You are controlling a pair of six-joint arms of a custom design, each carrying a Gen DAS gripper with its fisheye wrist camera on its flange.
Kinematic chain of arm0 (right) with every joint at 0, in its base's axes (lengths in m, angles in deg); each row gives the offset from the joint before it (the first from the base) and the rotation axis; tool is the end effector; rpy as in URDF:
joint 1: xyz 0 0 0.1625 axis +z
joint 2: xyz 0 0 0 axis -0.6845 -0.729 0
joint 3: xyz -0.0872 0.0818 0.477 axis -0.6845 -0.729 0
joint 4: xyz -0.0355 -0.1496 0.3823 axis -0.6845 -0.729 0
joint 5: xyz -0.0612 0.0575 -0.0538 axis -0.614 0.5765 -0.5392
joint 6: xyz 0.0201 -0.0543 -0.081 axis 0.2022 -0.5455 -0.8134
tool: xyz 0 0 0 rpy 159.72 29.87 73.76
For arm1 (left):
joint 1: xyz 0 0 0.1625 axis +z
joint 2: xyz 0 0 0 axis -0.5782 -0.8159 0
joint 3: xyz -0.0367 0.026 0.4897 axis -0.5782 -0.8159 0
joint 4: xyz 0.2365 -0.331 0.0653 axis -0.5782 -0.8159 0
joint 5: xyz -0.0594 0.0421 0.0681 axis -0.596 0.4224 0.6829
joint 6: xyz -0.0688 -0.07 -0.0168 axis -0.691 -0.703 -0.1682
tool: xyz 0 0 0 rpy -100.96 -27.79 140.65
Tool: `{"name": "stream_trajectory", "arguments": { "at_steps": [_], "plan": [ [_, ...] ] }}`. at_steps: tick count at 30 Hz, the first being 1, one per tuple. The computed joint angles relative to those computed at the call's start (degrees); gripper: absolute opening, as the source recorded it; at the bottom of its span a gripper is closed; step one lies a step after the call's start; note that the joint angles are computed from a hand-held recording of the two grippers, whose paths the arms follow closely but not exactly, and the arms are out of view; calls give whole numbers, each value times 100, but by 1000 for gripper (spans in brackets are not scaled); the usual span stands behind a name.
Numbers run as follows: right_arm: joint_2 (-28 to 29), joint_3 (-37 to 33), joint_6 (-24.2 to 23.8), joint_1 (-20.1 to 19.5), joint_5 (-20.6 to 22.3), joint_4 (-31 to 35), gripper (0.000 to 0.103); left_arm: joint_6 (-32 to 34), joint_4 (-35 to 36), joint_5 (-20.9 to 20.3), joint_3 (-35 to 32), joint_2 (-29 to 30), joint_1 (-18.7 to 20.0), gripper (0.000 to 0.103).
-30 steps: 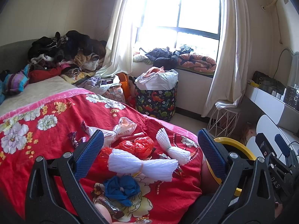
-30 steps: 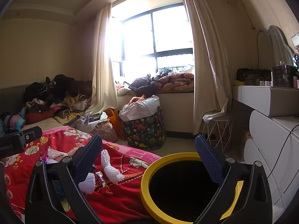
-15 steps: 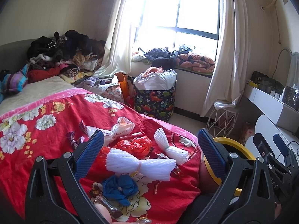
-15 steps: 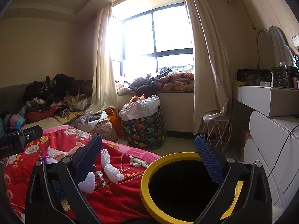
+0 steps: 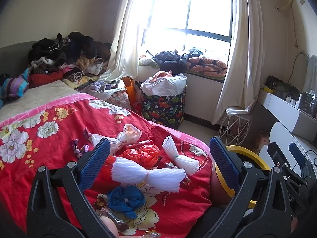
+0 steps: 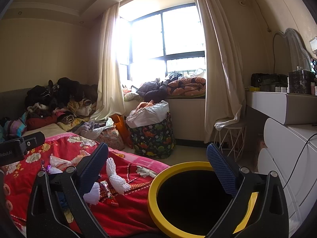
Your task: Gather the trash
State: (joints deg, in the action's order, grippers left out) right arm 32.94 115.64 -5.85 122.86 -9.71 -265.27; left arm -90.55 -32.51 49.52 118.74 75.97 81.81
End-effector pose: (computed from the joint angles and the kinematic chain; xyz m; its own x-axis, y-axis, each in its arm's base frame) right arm 0.0087 -0.7470 0.3004 -0.7447 -0.0043 0.6674 -0.6617 0.1344 -0.7376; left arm -0.4262 -0.7592 -0.0389 -0.7951 -0.0090 -0.6064 0.5612 0.3681 -0.7413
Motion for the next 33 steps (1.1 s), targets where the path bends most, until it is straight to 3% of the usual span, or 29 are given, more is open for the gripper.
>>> {"name": "stream_trajectory", "arguments": {
  "at_steps": [10, 18, 33],
  "plan": [
    [16, 33, 3, 0, 3, -16, 97, 4, -7, -3, 10, 7, 3, 92],
    [-66, 137, -103, -128, 237, 207, 97, 49, -235, -41, 214, -69, 51, 92],
    [-105, 37, -853, 212, 556, 1659, 97, 36, -933, -417, 848, -507, 192, 92]
  ]
}}
